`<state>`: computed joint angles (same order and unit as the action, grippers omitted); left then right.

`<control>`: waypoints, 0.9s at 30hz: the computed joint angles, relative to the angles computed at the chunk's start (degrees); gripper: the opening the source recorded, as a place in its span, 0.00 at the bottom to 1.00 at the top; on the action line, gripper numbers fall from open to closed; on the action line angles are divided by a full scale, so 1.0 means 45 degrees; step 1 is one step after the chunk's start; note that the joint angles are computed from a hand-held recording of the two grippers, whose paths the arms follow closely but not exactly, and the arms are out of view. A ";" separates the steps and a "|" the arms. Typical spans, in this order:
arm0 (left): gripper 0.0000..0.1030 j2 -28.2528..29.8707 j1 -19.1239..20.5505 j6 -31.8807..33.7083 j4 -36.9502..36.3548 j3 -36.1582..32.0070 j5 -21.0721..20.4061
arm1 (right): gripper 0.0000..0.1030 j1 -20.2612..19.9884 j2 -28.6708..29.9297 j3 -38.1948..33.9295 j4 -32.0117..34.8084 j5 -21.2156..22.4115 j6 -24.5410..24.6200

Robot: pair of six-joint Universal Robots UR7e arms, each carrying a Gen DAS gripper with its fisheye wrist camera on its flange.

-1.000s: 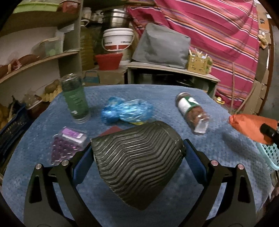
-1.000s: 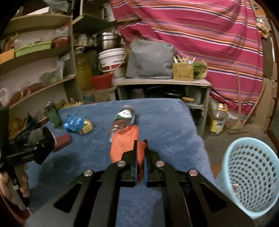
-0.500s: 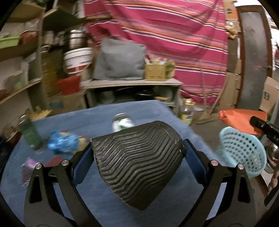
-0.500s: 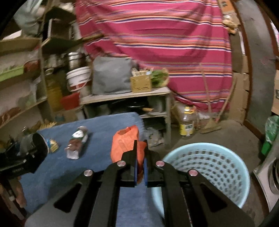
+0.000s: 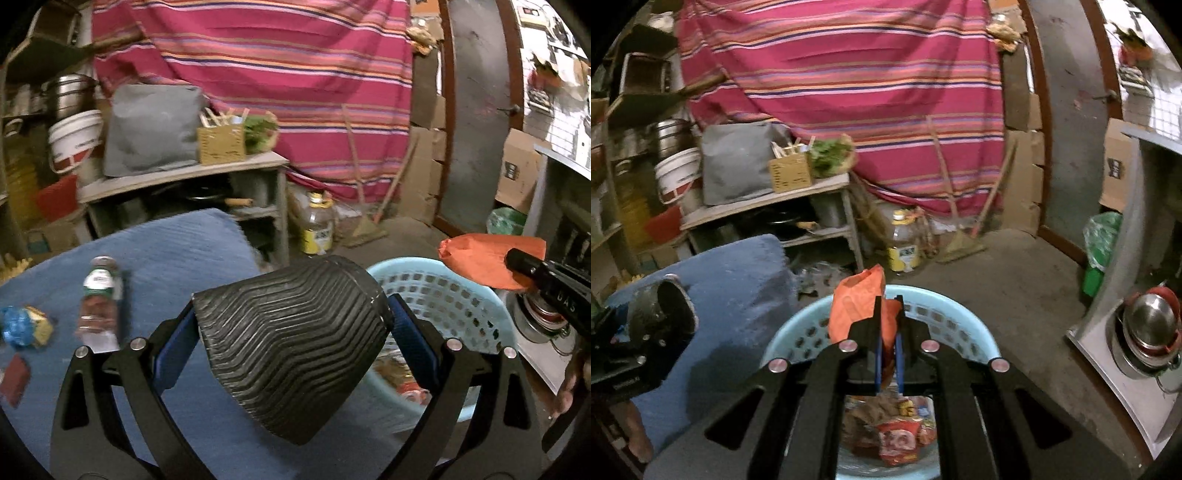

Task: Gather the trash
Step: 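Carry the black cover and orange cloth bag over the light-blue basket, then open the left tool to drop the black cover while the right tool holds the orange bag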

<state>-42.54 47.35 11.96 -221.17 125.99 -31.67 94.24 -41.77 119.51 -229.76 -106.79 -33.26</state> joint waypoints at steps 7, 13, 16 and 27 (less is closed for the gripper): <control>0.91 0.1063 0.0091 -0.0185 0.1703 -0.1482 -0.0525 | 0.05 -0.0452 -0.0316 -0.0063 0.0357 -0.0371 0.0296; 0.91 0.1297 0.0407 -0.0888 0.3403 -0.2470 -0.1263 | 0.05 -0.0741 -0.0551 0.0099 0.0472 -0.0212 0.0715; 0.91 0.1316 0.0574 -0.1229 0.4206 -0.2888 -0.1528 | 0.05 -0.0845 -0.0614 0.0170 0.0496 -0.0186 0.0857; 0.95 0.0870 0.0742 -0.1663 0.4843 -0.2813 -0.1708 | 0.05 -0.0828 -0.0466 -0.0012 0.0804 -0.0268 0.0772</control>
